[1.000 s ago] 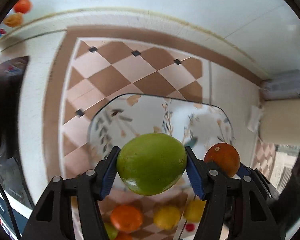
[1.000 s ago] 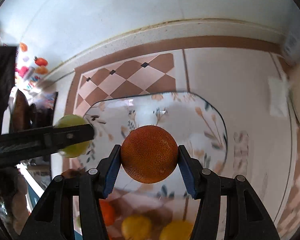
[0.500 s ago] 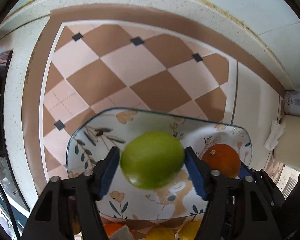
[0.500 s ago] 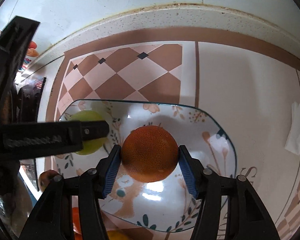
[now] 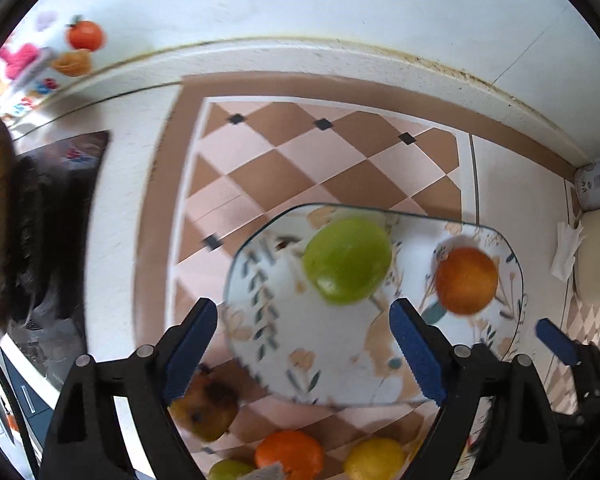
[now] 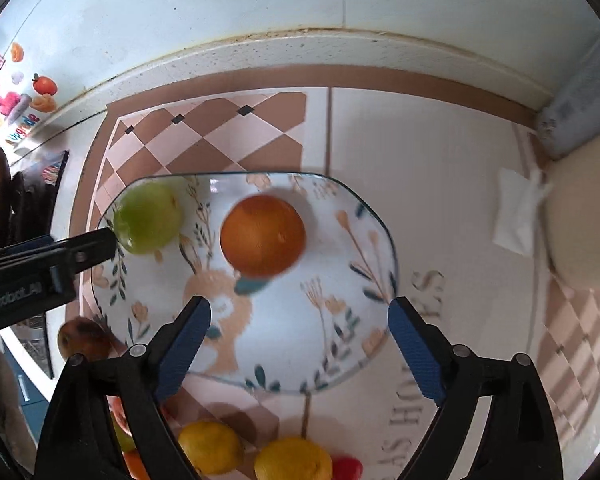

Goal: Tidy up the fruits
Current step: 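Carry both fruits onto the floral plate and open both tools, then lift both open tools away from the plate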

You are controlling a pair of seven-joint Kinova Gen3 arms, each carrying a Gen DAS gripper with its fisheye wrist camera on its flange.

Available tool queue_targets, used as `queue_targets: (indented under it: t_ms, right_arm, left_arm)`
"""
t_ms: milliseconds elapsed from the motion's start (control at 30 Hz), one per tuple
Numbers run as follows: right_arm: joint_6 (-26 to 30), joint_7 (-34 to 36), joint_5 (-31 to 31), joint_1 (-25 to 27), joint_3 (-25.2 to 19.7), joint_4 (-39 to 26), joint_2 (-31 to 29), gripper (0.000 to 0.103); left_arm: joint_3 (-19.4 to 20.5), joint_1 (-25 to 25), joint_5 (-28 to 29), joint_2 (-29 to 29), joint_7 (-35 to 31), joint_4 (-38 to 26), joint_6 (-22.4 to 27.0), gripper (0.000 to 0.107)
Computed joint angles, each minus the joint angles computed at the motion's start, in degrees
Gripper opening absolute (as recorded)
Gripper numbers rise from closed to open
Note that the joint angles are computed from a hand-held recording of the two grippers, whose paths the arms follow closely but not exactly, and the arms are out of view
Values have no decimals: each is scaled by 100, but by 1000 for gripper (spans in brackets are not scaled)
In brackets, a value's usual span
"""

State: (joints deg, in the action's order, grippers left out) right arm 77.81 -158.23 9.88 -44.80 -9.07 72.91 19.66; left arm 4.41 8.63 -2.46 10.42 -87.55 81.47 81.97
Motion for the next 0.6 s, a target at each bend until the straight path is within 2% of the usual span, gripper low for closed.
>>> queue_targets:
  t_ms: [233, 433, 600]
  right_arm:
    - [549, -793, 417, -520, -112, -113, -352, 93]
    - [1186, -1364, 826, -1011, -284, -494, -488, 93]
    - [1680, -1791, 1152, -1478, -426, -858, -530, 93]
  left_arm:
    - [37, 41, -335, -930, -20, 530, -196, 88]
    - [43, -118, -243, -1594, -406, 694, -103, 88]
    - [-55, -274, 66, -2038, -718, 667, 179, 88]
